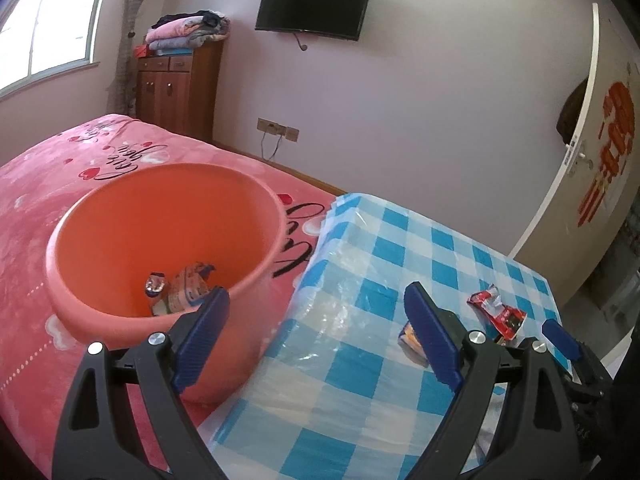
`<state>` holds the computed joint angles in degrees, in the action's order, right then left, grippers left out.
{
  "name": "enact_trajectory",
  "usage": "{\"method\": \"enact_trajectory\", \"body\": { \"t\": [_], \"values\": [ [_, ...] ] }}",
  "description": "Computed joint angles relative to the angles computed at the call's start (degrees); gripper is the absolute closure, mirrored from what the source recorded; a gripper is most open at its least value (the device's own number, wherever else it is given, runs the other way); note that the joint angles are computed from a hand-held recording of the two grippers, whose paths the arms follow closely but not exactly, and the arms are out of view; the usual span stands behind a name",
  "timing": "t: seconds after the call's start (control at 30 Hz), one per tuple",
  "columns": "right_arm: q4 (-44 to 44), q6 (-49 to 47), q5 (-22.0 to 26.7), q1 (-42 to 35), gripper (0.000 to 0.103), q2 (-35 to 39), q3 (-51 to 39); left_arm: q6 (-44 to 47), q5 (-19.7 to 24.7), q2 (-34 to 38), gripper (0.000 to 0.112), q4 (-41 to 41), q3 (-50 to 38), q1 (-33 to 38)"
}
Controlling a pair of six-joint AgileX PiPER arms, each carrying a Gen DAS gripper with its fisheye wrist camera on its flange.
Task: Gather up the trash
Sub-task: 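Move both tools back over the remaining trash on the table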
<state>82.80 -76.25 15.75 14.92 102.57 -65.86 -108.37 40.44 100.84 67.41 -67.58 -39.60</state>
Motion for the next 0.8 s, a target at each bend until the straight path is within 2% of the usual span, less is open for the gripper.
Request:
{"method": "enact_trajectory", "body": {
  "t": [0.23,0.33,0.8],
  "values": [
    [10.3,-10.0,2.2,-4.4,0.009,-0.6,3.1,3.7,1.2,3.5,0.023,-1.9,-4.5,-2.0],
    [12.1,-11.8,3.5,-6.3,0.009,-0.5,3.8,5.5,1.5,5.3,0.023,-3.0,-6.6,-2.8],
    [9.8,-9.2,7.8,-17.9,0.009,1.2,4.3,19.4,3.1,17.1,0.023,-12.1,-22.2,-5.7]
  ]
}}
